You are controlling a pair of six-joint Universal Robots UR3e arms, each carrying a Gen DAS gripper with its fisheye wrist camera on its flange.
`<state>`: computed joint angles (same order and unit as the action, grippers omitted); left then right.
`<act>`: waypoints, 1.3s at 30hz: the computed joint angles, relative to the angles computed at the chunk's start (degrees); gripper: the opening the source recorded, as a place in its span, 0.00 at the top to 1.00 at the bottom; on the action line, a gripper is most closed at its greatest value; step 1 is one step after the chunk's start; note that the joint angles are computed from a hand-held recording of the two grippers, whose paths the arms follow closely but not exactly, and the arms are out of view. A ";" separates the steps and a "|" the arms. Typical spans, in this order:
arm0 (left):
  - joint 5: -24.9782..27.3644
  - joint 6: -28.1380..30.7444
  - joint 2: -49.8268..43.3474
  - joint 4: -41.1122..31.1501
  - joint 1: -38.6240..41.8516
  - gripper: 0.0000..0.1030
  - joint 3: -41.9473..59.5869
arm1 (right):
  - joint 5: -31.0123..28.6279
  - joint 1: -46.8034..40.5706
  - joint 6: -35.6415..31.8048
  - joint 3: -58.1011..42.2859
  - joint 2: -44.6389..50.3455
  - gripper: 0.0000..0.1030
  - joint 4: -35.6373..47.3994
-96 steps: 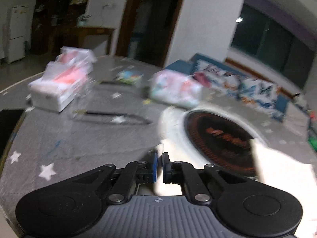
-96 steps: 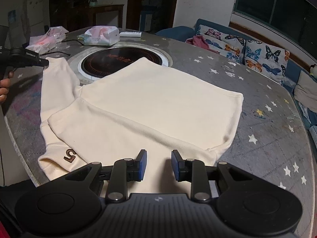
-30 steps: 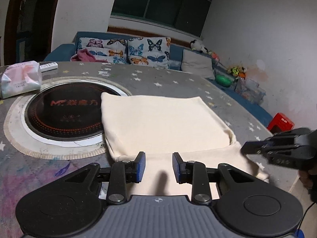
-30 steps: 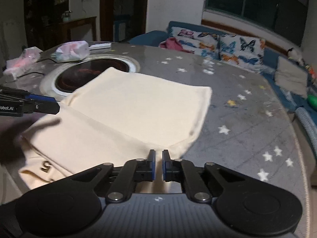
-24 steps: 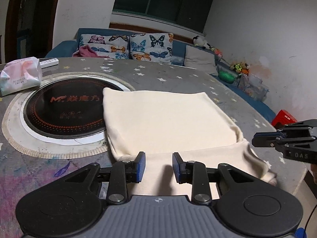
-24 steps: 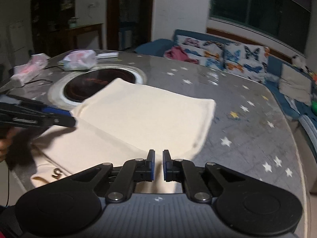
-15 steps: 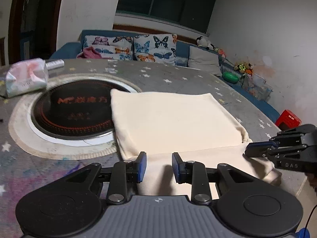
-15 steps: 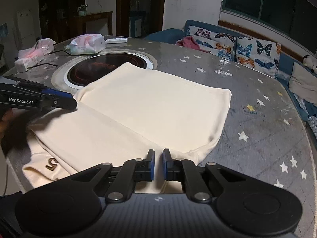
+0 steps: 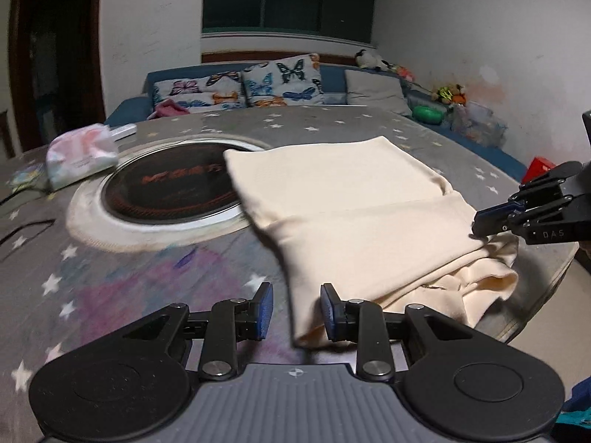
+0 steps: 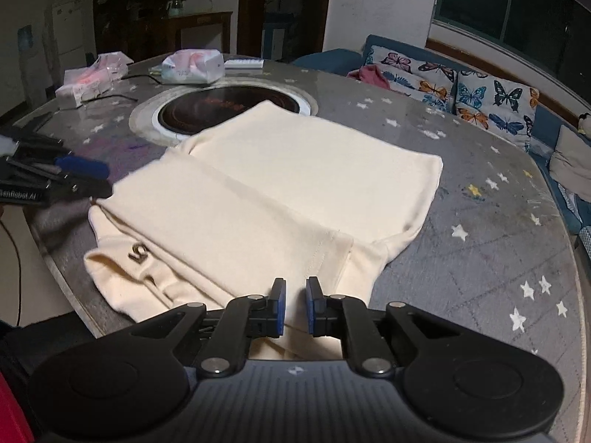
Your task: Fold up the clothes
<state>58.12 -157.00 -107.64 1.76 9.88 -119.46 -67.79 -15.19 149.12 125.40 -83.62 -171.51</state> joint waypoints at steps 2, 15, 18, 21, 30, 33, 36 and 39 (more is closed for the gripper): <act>-0.49 -0.28 0.88 -0.02 0.96 0.71 -0.98 | 0.42 -0.01 -0.08 0.04 -0.40 0.90 -0.13; -0.95 -2.84 -0.14 1.31 -0.95 0.70 2.05 | 0.03 0.89 -0.65 -0.04 -0.64 0.89 -0.66; -1.59 -2.41 -3.25 0.62 -3.29 0.70 5.51 | -0.97 1.75 -1.03 -0.69 0.70 0.89 -0.40; 0.36 -0.26 -6.16 -1.95 -5.60 0.70 8.73 | -1.40 1.62 -2.00 -0.43 0.65 0.89 0.64; -6.25 15.03 2.25 -6.72 -1.50 0.67 0.59 | 0.35 -0.67 -5.30 1.10 -5.33 0.82 5.70; -7.20 22.94 4.30 -6.28 -0.91 0.61 -3.62 | 0.09 -0.89 -7.17 1.48 -6.98 0.79 7.72; -5.96 27.73 3.61 -2.74 -2.34 0.61 -6.21 | -0.25 -1.05 -9.41 2.46 -8.68 0.72 8.97; -5.56 28.93 1.06 3.64 -3.93 0.61 -7.64 | -0.24 -1.27 -11.67 3.55 -10.38 0.70 10.12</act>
<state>52.56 -128.07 -106.58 5.39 5.94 -127.09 -68.04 -16.46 137.45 128.95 -94.00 -161.39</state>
